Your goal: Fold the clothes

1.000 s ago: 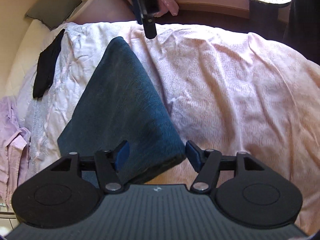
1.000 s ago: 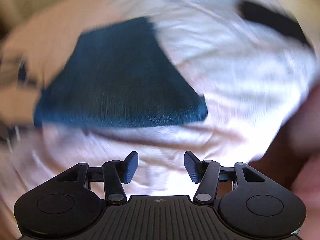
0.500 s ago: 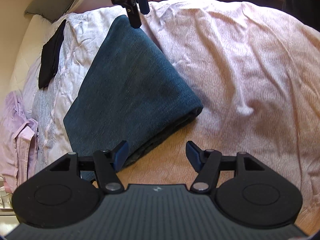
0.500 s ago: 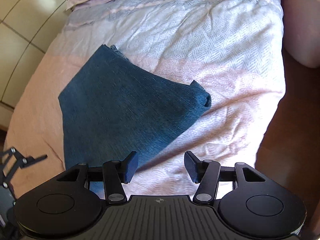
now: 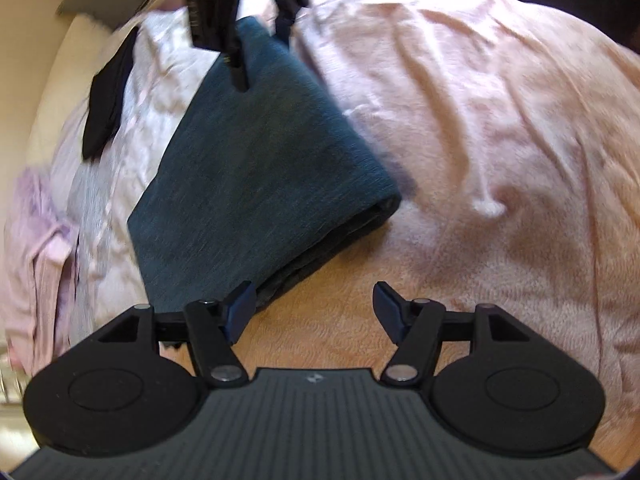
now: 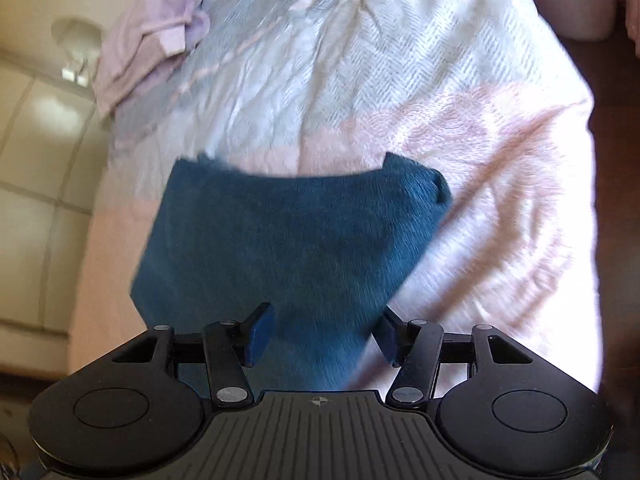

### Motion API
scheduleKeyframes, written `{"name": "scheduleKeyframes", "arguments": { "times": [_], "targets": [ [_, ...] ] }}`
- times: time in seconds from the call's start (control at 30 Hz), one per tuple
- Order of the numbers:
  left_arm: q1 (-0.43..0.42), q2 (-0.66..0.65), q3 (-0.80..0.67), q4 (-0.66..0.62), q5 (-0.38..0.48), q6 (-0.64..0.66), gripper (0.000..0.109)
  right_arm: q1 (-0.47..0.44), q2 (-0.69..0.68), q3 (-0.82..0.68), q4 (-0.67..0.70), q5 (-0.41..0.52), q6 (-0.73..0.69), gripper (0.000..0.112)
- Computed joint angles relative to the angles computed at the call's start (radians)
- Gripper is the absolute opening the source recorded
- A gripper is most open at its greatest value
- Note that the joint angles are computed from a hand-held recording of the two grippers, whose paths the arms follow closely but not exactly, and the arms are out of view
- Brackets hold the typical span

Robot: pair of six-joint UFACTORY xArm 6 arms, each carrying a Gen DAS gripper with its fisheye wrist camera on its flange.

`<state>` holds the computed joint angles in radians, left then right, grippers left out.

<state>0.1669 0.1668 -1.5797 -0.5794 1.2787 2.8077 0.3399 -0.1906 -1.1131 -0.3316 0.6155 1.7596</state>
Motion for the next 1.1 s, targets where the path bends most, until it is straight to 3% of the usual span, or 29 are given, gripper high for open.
{"name": "scheduleKeyframes", "arguments": {
  "times": [0.1, 0.2, 0.27, 0.33, 0.43, 0.57, 0.67, 0.8, 0.83, 0.93, 1.1],
  "targets": [
    [-0.021, -0.008, 0.013, 0.010, -0.043, -0.064, 0.062, -0.042, -0.011, 0.084, -0.011, -0.119, 0.063, 0.057],
    [-0.048, -0.017, 0.023, 0.023, -0.073, -0.115, 0.062, -0.079, -0.037, 0.168, 0.092, -0.237, -0.015, 0.055],
    [-0.067, -0.010, 0.010, 0.021, -0.075, -0.137, 0.062, -0.103, -0.069, 0.181, 0.275, -0.241, -0.217, 0.026],
    [-0.091, 0.003, -0.012, 0.010, -0.078, -0.159, 0.062, -0.135, -0.099, 0.165, 0.443, -0.202, -0.426, 0.019],
    [-0.125, 0.031, -0.054, -0.038, -0.075, -0.188, 0.062, -0.246, -0.105, 0.043, 0.533, -0.066, -0.740, 0.015],
    [-0.194, 0.043, -0.050, -0.102, -0.127, -0.243, 0.063, -0.441, 0.075, -0.286, 0.598, 0.163, -1.159, 0.015],
    [-0.251, 0.035, 0.000, -0.121, -0.216, -0.277, 0.063, -0.532, 0.254, -0.496, 0.651, 0.247, -1.431, 0.016],
    [-0.300, 0.021, 0.065, -0.087, -0.316, -0.327, 0.063, -0.566, 0.410, -0.647, 0.638, 0.359, -1.520, 0.019],
    [-0.304, 0.014, 0.081, -0.084, -0.334, -0.333, 0.063, -0.560, 0.397, -0.624, 0.619, 0.347, -1.528, 0.020],
    [-0.299, -0.018, 0.128, -0.097, -0.356, -0.306, 0.063, -0.536, 0.333, -0.542, 0.523, 0.312, -1.524, 0.042],
    [-0.292, -0.070, 0.221, -0.136, -0.391, -0.200, 0.065, -0.477, 0.163, -0.376, 0.367, 0.279, -1.546, 0.043]
  ]
}}
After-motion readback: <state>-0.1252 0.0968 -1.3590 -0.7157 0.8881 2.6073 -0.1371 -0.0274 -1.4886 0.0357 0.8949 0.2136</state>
